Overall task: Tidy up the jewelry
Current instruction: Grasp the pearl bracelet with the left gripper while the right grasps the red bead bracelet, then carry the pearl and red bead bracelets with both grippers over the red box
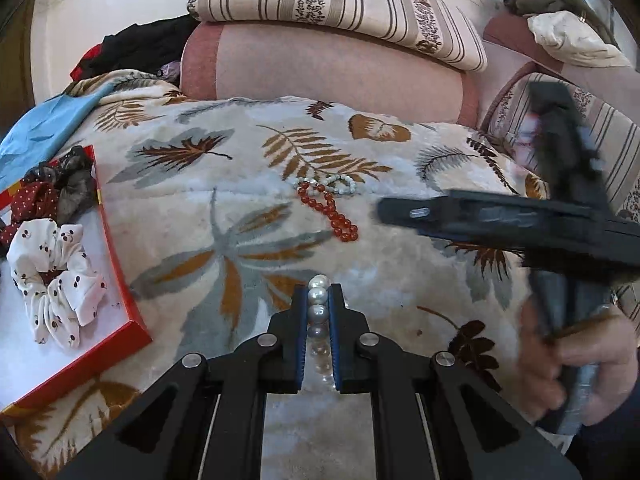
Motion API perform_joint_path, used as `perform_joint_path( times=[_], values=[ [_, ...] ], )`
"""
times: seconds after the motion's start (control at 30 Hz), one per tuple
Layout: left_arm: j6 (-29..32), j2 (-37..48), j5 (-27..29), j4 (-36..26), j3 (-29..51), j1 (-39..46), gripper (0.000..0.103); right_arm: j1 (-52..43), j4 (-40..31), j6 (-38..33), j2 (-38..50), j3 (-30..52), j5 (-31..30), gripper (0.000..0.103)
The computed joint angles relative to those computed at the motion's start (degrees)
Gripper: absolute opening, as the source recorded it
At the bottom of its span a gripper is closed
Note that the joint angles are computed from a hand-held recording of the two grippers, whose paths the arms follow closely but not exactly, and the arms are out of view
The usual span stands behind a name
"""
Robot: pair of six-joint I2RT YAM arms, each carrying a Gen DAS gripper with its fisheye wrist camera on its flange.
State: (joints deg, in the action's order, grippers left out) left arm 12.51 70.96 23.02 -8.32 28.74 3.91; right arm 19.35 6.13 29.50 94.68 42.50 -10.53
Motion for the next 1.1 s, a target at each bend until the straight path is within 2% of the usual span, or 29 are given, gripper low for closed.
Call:
perform_joint_path(
  times=[0.1,0.2,0.27,0.3,0.43,0.5,0.67,0.87,0.97,1.1],
  values=[
    [0.4,-0.5,0.5,-0.5,0.0,0.4,0.009,2.8,-3.5,-1.6,6.2,7.3,3.6,0.056],
    [0.5,0.4,0.2,-0.4,0.3,0.7,0.01,4.1,-9.5,-3.6,14.0,17.1,6.8,0.044],
    [0.1,1.5,0.3,-0.6,1.1,1.3,0.01,5.2,-11.5,-6.1,16.5,21.0,9.4,0.027],
    [-0.1,1.9,0.5,-0.7,1.4,1.7,0.01,6.0,-13.3,-8.2,17.3,22.8,11.3,0.008],
    [-0.8,2.5,0.9,-0.7,1.9,2.5,0.009,6.3,-13.5,-9.1,13.8,19.5,11.6,0.008],
    [-1.2,1.4,0.8,-0.5,1.4,2.2,0.009,5.1,-11.3,-6.8,9.3,14.3,8.1,0.008],
    [-1.4,-1.4,0.6,-0.3,0.3,1.7,0.009,3.7,-5.7,0.6,-8.1,-1.8,3.5,0.008],
    [-1.6,-6.3,-0.8,0.5,-1.5,0.8,0.009,5.9,-5.7,7.5,-25.4,-12.5,5.2,0.009],
    [-1.3,-7.9,-2.4,1.0,-2.3,-0.1,0.009,9.3,-5.6,8.2,-27.5,-14.1,9.8,0.009],
    [-0.9,-9.2,-4.6,1.9,-3.1,-1.4,0.009,8.5,-4.2,7.7,-26.6,-14.4,9.5,0.009]
  ],
)
